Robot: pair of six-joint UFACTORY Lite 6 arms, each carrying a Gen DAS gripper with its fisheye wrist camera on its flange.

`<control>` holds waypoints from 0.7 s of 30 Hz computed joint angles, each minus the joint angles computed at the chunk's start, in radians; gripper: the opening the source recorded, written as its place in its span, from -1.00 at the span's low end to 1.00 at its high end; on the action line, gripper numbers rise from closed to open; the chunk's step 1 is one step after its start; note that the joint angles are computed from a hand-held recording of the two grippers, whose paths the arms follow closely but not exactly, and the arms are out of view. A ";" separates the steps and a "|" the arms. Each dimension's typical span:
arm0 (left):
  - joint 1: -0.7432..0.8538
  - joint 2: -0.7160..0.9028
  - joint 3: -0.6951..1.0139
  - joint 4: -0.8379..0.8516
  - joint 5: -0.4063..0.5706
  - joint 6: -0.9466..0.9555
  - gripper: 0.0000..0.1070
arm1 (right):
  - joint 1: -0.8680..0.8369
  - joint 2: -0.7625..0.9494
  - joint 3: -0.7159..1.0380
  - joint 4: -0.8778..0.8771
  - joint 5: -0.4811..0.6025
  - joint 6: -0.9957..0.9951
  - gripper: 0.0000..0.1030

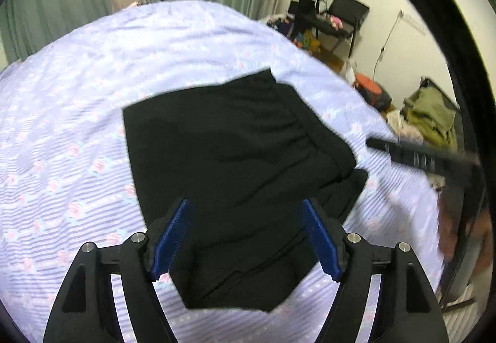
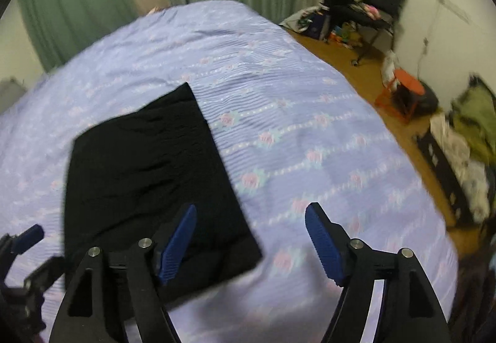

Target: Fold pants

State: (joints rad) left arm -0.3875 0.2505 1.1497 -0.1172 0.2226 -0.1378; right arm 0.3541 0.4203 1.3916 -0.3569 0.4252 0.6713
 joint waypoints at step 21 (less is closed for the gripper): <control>0.223 -0.747 -0.187 0.242 0.529 -0.030 0.39 | 0.565 -0.419 -0.220 -0.136 0.154 0.601 0.43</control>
State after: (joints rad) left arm -0.1650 -0.4961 0.9623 0.1243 0.7516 -0.1674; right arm 0.9194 0.0010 1.1718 -0.4932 0.5792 1.2725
